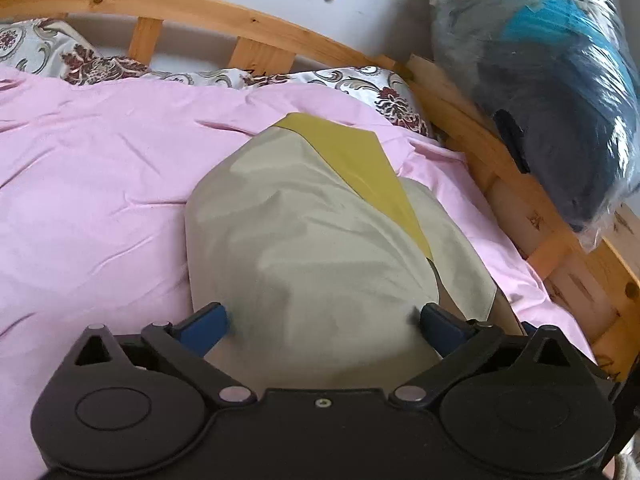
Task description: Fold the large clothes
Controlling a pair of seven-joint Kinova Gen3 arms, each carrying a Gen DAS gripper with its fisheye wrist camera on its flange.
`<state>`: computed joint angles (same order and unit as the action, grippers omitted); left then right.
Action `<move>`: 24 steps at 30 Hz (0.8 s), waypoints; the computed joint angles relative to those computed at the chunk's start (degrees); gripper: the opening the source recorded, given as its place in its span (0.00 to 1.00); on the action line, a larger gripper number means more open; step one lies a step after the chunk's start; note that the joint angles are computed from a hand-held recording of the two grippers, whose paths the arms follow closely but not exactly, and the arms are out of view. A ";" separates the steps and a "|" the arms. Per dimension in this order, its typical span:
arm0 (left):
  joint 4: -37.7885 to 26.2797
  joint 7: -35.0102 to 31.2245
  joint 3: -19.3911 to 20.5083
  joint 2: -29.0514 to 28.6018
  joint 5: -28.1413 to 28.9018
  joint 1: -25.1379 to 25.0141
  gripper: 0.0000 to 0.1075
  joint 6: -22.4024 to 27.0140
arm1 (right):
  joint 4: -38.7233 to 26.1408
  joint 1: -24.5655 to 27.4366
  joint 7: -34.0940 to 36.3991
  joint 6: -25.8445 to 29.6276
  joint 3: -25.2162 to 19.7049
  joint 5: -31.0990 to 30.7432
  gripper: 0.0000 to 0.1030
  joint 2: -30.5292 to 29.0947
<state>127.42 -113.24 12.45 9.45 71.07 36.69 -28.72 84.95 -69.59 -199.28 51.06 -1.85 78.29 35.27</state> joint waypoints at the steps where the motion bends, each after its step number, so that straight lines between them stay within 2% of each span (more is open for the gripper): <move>1: 0.43 0.26 0.29 0.65 -0.67 0.64 0.95 -1.61 | 0.09 -0.37 -0.26 -0.34 0.77 -0.61 0.99 0.28; 4: -0.06 -1.47 0.23 3.00 0.69 2.01 0.95 -4.13 | -2.45 -0.77 4.33 3.51 -0.18 -1.10 0.99 3.01; 7: -0.75 -0.35 -0.54 4.57 -1.38 1.92 0.95 -4.20 | -5.28 -2.31 7.80 5.67 1.27 -3.21 1.00 5.35; 9: -1.18 -1.76 -1.81 3.25 -1.44 0.92 0.95 -0.53 | -4.88 -2.79 7.08 5.18 2.02 -3.35 0.99 5.12; 11: -0.92 -0.60 0.31 1.51 -3.09 -3.41 0.95 2.44 | -3.58 -3.09 4.40 4.19 2.57 -2.61 0.99 4.03; 13: -0.92 -0.36 1.52 0.45 -2.59 -5.03 0.95 1.68 | -2.13 -3.12 1.03 3.27 2.67 -1.27 0.98 2.84; 15: -1.74 -3.84 1.11 0.40 0.65 -3.55 0.95 -2.01 | -0.46 -2.06 -0.27 0.80 1.87 0.46 0.79 1.27; 17: -3.71 -8.50 -0.67 0.87 4.26 -2.38 0.95 -3.03 | -1.05 -1.99 1.61 1.43 1.29 0.82 0.67 1.38; 19: -6.05 -13.16 -3.03 1.85 8.14 -1.71 0.95 -2.51 | -1.28 -3.21 3.08 2.45 1.94 2.73 0.49 1.96; 20: -7.20 -15.49 -2.65 2.71 10.47 -2.62 0.95 -3.04 | -1.60 -3.47 4.96 3.49 1.50 4.16 0.34 2.41; 21: -8.22 -17.82 -1.62 3.38 12.80 -4.51 0.95 -2.93 | -1.90 -3.92 7.27 3.99 1.51 5.54 0.28 2.85; 24: -10.02 -24.41 -0.58 3.90 18.83 -8.48 0.95 -0.17 | -0.56 -4.78 9.86 3.91 1.39 11.88 0.24 3.12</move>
